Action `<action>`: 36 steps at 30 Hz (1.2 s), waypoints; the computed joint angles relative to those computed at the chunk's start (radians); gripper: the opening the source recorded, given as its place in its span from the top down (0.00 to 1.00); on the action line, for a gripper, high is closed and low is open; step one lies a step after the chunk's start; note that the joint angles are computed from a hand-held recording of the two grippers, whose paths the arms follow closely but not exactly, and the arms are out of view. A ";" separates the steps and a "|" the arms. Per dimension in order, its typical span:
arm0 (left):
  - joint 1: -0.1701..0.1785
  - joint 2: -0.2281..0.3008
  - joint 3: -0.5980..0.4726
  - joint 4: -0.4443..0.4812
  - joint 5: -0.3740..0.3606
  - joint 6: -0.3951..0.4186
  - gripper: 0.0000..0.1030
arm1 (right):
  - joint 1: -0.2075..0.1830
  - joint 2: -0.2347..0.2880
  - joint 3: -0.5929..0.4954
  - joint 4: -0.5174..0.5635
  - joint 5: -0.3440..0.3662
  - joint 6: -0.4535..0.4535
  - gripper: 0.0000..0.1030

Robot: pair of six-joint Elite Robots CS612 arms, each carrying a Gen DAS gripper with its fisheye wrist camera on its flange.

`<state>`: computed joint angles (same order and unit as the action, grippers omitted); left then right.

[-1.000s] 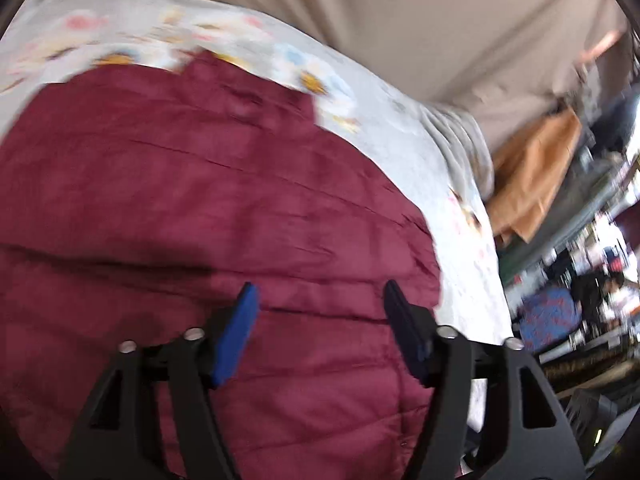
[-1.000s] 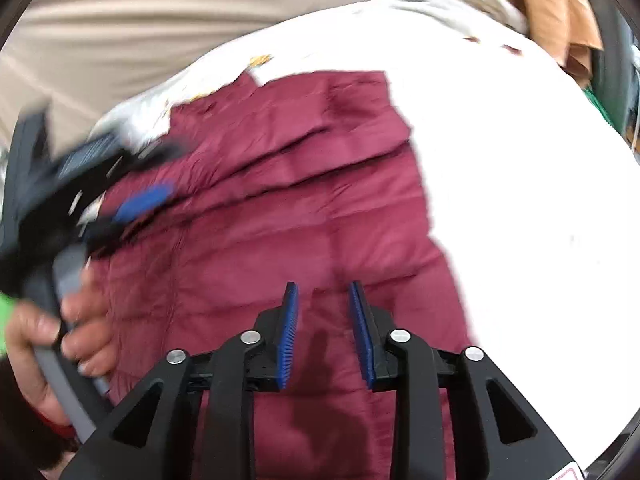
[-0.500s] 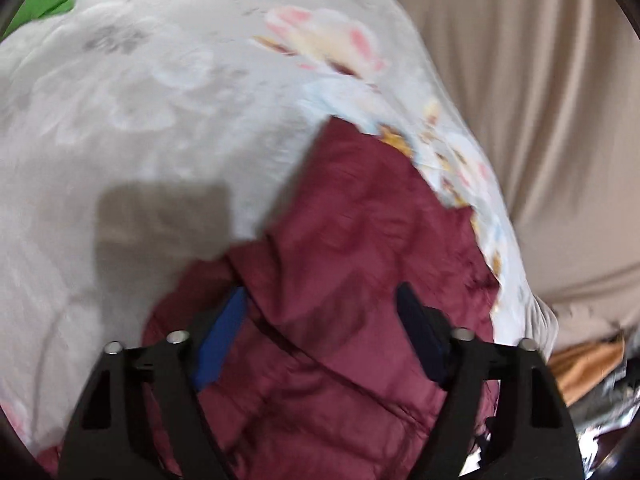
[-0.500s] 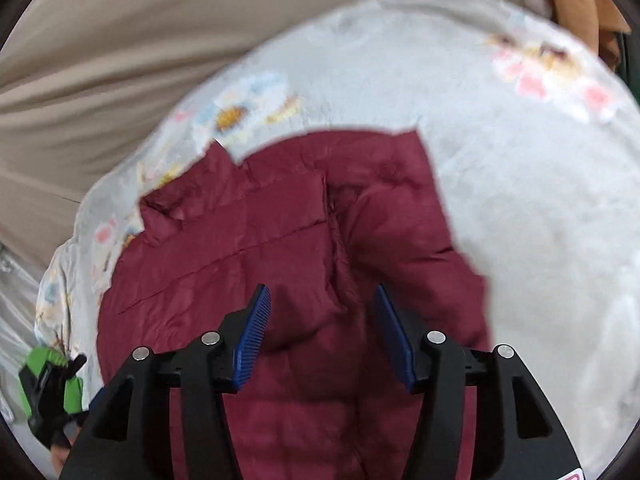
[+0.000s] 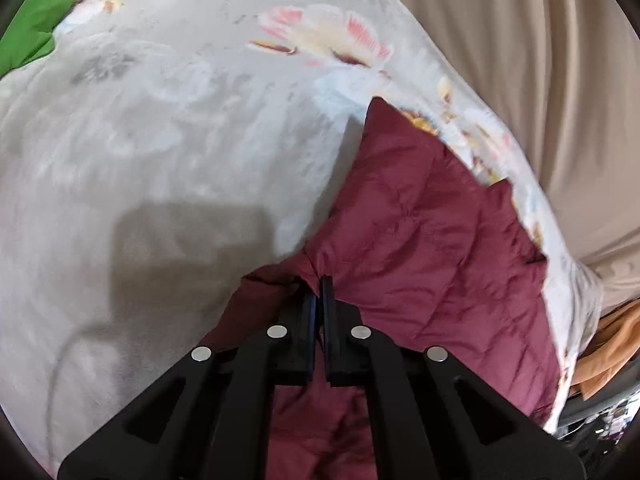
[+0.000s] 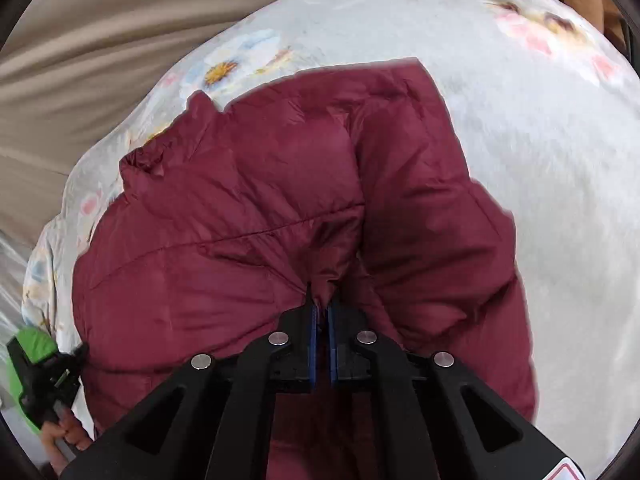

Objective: Fold large clothes

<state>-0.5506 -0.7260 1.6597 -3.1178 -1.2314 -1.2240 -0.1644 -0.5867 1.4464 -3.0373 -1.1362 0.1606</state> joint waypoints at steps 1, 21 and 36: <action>-0.003 0.001 0.002 0.000 0.006 0.010 0.98 | 0.000 -0.001 0.007 -0.037 -0.006 0.002 0.96; 0.010 0.005 0.011 -0.031 -0.056 0.048 0.98 | 0.223 0.012 -0.171 0.318 0.212 -0.459 0.86; -0.009 -0.089 0.092 -0.082 -0.049 0.163 0.97 | 0.060 -0.042 -0.017 -0.033 -0.085 -0.125 0.88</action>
